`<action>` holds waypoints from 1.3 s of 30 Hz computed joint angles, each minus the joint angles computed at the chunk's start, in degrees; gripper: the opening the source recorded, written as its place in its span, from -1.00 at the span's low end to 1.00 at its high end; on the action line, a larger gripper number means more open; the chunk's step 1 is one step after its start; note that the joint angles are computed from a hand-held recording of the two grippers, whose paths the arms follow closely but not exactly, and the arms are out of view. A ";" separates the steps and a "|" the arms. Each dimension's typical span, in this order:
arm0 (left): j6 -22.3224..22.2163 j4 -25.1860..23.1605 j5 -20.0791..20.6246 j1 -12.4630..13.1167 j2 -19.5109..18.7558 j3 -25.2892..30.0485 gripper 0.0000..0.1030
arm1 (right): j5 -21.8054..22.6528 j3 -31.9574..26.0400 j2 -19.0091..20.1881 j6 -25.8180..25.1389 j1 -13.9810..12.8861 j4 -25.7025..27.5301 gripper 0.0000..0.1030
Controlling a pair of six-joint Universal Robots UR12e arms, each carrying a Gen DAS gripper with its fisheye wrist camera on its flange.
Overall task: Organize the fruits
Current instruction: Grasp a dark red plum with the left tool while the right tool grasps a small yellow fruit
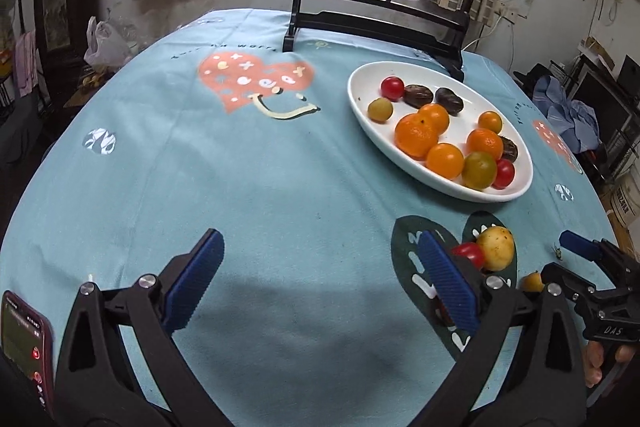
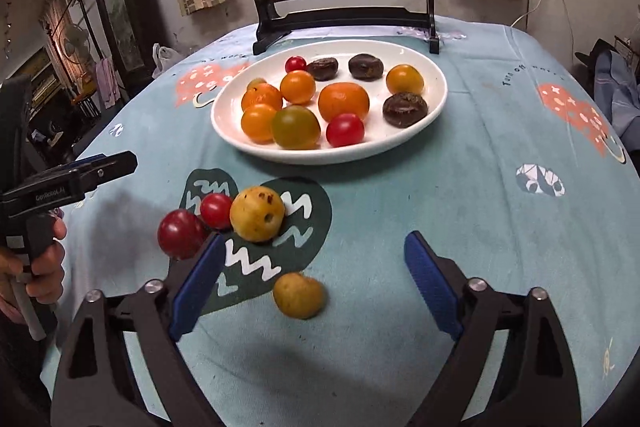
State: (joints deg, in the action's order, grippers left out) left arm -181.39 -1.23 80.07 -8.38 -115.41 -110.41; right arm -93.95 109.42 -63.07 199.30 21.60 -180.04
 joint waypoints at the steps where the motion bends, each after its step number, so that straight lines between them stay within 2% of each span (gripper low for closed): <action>1: -0.12 -0.17 -0.40 0.13 0.01 -0.02 0.93 | -0.23 -0.04 -0.05 -0.27 0.08 0.58 0.48; 3: -0.05 -0.57 -0.67 0.13 0.04 0.02 0.93 | -0.12 -0.42 0.02 -1.18 0.23 2.35 0.30; 6: 0.41 -0.54 -0.61 -0.02 0.07 -0.06 0.93 | 0.29 -0.82 0.21 -2.50 0.52 3.94 0.15; 14: 0.94 -2.01 -0.52 -0.16 0.17 0.15 0.93 | 0.16 -1.79 0.51 -4.37 1.07 7.83 -0.08; 18: 0.83 -1.86 -0.44 -0.14 0.17 0.13 0.93 | -2.02 -2.15 0.68 -5.04 1.62 9.21 -0.29; 20: 0.83 -1.87 -0.43 -0.13 0.15 0.17 0.93 | -1.73 -1.92 0.64 -5.30 1.62 8.63 -0.45; 24: 1.02 -2.14 -1.00 -0.11 0.20 0.09 0.93 | -1.71 -1.08 0.38 -3.56 1.29 5.92 -0.47; 26: 1.80 -1.90 -3.10 0.05 0.32 -0.18 0.93 | -1.53 -0.59 0.15 -2.17 0.97 4.60 -0.47; 28: 3.87 -1.45 -6.40 0.15 0.52 -0.67 0.93 | -1.07 -0.47 0.02 -1.29 0.74 4.77 -0.47; 31: 9.86 -0.99 -10.42 -0.51 0.80 -1.48 0.93 | -0.88 -0.73 0.04 -0.88 0.68 5.69 -0.47; 36: 18.54 4.14 -7.55 -3.18 0.19 -2.75 0.85 | -1.52 -0.84 0.08 -0.84 0.92 6.09 -0.47; 39: 20.77 1.21 -7.81 -3.70 -0.04 -2.14 0.59 | -1.22 -0.88 0.09 -0.06 0.74 6.67 -0.47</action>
